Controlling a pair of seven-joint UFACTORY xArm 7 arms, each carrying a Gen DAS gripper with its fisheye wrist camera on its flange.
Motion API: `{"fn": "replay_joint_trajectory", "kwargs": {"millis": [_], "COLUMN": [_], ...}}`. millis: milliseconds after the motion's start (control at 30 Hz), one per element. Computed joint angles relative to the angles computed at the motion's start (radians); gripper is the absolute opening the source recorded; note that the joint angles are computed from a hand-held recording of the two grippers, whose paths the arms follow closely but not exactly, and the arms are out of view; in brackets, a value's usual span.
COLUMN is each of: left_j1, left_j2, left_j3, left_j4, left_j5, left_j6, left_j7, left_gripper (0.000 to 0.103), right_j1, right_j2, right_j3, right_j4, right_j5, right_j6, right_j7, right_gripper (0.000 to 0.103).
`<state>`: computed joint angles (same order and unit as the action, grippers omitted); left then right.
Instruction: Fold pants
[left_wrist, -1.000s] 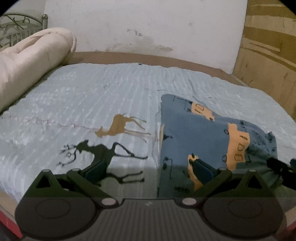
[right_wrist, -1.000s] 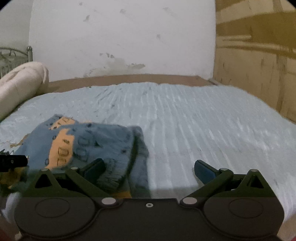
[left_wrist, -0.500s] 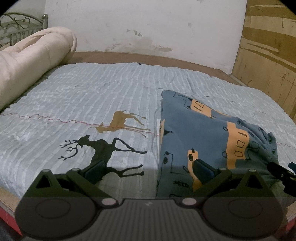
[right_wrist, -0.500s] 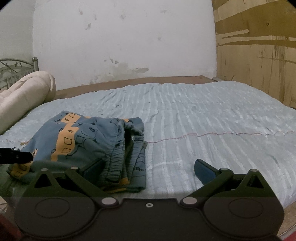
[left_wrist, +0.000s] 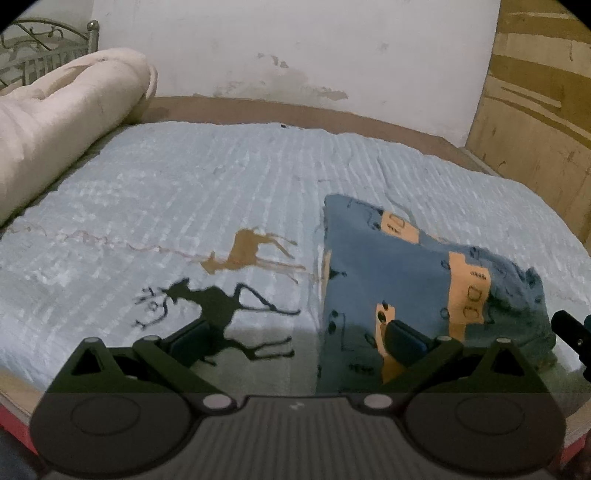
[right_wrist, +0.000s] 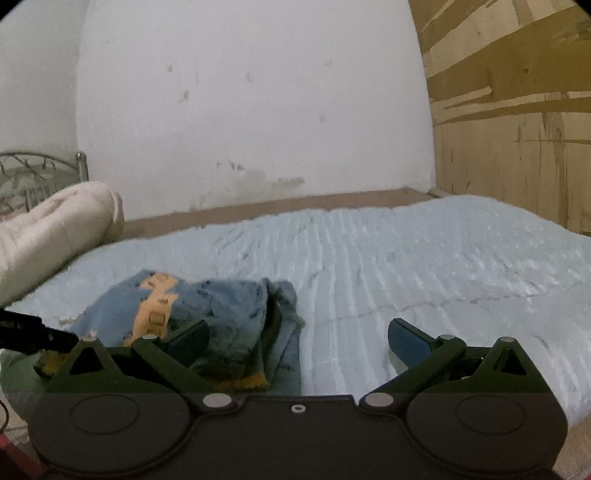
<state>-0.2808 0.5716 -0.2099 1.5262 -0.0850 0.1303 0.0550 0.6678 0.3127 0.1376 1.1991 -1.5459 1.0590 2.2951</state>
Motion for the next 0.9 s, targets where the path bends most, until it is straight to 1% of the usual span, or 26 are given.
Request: {"fn": "replay_joint_trajectory", "kwargs": {"millis": [100,133,233,300,333,367,400,433,467,533,633,767,833,900], "left_j1": [-0.031,-0.046,-0.064,-0.111,-0.139,-0.152,-0.149,-0.14,-0.13,-0.112,-0.102,-0.103,-0.091,-0.088], "left_j2": [0.024,0.037,0.103,0.156,0.182,0.204,0.219,0.226,0.229,0.233,0.231,0.209,0.181,0.143], "left_j3": [0.03,0.043,0.038,0.088,0.121,0.135,0.13,0.117,0.105,0.082,0.073,0.076,0.066,0.07], "left_j4": [0.055,0.082,0.187,0.274,0.315,0.347,0.367,0.371,0.365,0.349,0.334,0.319,0.285,0.23], "left_j5": [0.022,0.033,0.051,0.077,0.093,0.103,0.104,0.1,0.094,0.082,0.075,0.071,0.065,0.065], "left_j6": [0.007,0.014,0.033,0.081,0.112,0.141,0.163,0.169,0.163,0.141,0.124,0.14,0.135,0.103], "left_j7": [-0.014,-0.022,-0.013,-0.041,-0.067,-0.087,-0.093,-0.093,-0.093,-0.084,-0.077,-0.087,-0.081,-0.083], "left_gripper": [0.102,0.102,0.102,0.102,0.102,0.102,0.102,0.102,0.102,0.103,0.103,0.102,0.102,0.102], "right_j1": [-0.022,-0.037,-0.09,-0.115,-0.117,-0.117,-0.122,-0.124,-0.127,-0.127,-0.122,-0.112,-0.104,-0.073], "right_j2": [-0.002,-0.001,0.014,0.055,0.077,0.099,0.125,0.134,0.135,0.128,0.125,0.125,0.105,0.072], "right_j3": [-0.012,-0.018,-0.036,-0.048,-0.055,-0.064,-0.074,-0.085,-0.098,-0.125,-0.147,-0.144,-0.142,-0.13], "right_j4": [0.013,0.023,0.067,0.127,0.156,0.182,0.21,0.215,0.207,0.18,0.151,0.145,0.126,0.098], "right_j5": [-0.018,-0.028,-0.032,0.018,0.052,0.093,0.145,0.171,0.183,0.178,0.136,0.114,0.091,0.059], "right_j6": [-0.036,-0.065,-0.179,-0.221,-0.218,-0.207,-0.201,-0.215,-0.239,-0.286,-0.322,-0.303,-0.294,-0.222], "right_j7": [-0.034,-0.052,-0.132,-0.243,-0.294,-0.342,-0.391,-0.399,-0.383,-0.309,-0.21,-0.19,-0.155,-0.113], "right_gripper": [0.102,0.102,0.102,0.102,0.102,0.102,0.102,0.102,0.102,0.102,0.102,0.102,0.102,0.102]}}
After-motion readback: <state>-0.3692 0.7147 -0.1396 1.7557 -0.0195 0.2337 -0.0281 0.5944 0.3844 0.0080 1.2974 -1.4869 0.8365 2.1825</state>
